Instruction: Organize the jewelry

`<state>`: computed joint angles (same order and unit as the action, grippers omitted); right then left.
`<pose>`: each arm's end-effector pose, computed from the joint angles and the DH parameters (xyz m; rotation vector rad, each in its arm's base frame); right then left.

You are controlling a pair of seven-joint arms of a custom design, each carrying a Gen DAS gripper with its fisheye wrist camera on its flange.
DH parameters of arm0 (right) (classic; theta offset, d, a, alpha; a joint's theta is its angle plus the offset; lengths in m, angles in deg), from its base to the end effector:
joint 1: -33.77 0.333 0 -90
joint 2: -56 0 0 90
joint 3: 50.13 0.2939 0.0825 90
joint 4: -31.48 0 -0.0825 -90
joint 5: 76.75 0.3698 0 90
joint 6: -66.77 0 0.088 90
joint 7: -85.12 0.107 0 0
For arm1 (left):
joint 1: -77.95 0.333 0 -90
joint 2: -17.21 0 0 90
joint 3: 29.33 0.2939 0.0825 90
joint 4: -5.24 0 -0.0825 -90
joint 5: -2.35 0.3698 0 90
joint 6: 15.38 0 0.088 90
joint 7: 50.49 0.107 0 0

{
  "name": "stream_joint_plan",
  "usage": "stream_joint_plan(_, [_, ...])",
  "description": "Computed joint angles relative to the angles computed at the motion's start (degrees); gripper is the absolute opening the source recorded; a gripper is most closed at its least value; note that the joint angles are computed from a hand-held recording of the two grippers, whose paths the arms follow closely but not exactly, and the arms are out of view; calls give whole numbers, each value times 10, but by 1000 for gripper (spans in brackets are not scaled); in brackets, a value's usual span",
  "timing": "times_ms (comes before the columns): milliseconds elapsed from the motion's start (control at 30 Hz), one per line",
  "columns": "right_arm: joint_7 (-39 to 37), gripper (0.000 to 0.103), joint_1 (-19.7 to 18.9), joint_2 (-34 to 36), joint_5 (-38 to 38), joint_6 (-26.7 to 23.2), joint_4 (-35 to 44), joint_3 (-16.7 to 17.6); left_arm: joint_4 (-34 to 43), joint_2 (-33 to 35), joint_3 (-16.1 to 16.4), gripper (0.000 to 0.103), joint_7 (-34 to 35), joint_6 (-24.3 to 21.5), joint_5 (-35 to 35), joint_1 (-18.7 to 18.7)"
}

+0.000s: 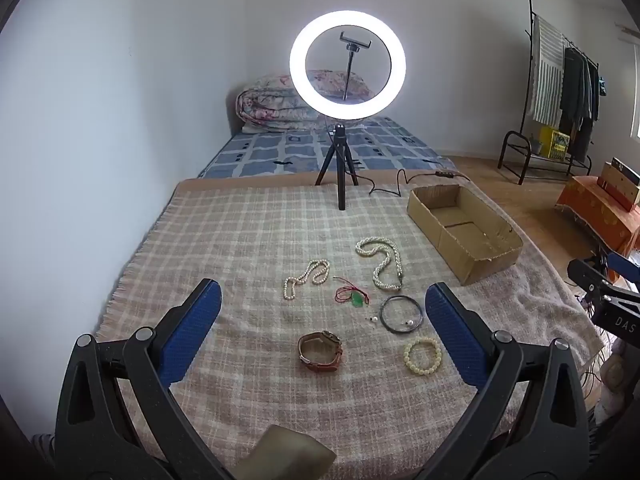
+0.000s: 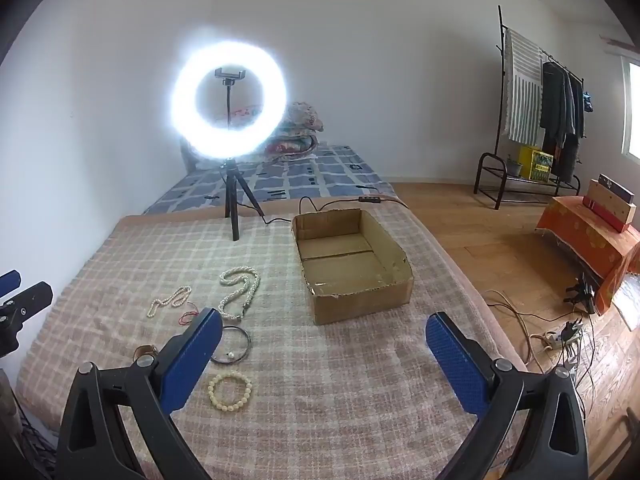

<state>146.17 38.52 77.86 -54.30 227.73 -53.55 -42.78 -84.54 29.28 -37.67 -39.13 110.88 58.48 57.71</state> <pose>0.6920 0.1122 0.5524 -1.8501 1.2589 -0.6654 0.5868 -0.2770 0.5622 -1.9189 1.2046 -0.6372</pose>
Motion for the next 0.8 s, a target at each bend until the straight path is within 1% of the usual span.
stream_joint_plan(33, [-3, 103, -1, 1, 0, 2, 0, 1, 2, 1, 1, 103, -1, 0, 0, 0])
stream_joint_plan(67, [-6, 103, -1, 2, 1, 5, 1, 2, -5, -5, 2, 103, -6, 13, 0, 4])
stream_joint_plan(100, [-10, 103, -3, 4, 1, 7, 2, 4, -5, -5, 3, 103, -6, 17, -1, 7])
stream_joint_plan(133, [-7, 103, -2, 4, 2, 11, 1, 3, -16, -14, 4, 103, -22, 18, 26, 1])
stream_joint_plan(167, [-19, 103, -7, -3, 12, 26, -13, 10, -18, -15, 3, 103, -24, 19, 28, 3])
stream_joint_plan(200, [-21, 103, -11, -3, 17, 22, -12, 12, -19, -17, 3, 103, -24, 20, 29, 6])
stream_joint_plan(233, [-8, 103, 3, -4, -4, 26, -12, -1, -12, -11, -1, 103, -27, 11, 37, 1])
stream_joint_plan(300, [-5, 103, 3, -5, -7, 30, -15, -1, -11, -12, -2, 103, -32, 6, 45, -1])
stream_joint_plan(333, [-9, 103, -1, -6, -4, 29, -15, 3, -12, -14, -3, 103, -33, 6, 45, -1])
stream_joint_plan(467, [2, 103, 3, -4, -10, 25, -10, 0, -15, -17, -5, 103, -36, 11, 48, 1])
stream_joint_plan(533, [-3, 103, -4, -3, -1, 24, -8, 5, -15, -18, -6, 103, -35, 10, 48, 1])
stream_joint_plan(800, [-5, 103, -5, -3, 0, 25, -9, 5, -13, -21, -8, 103, -31, 11, 45, 3])
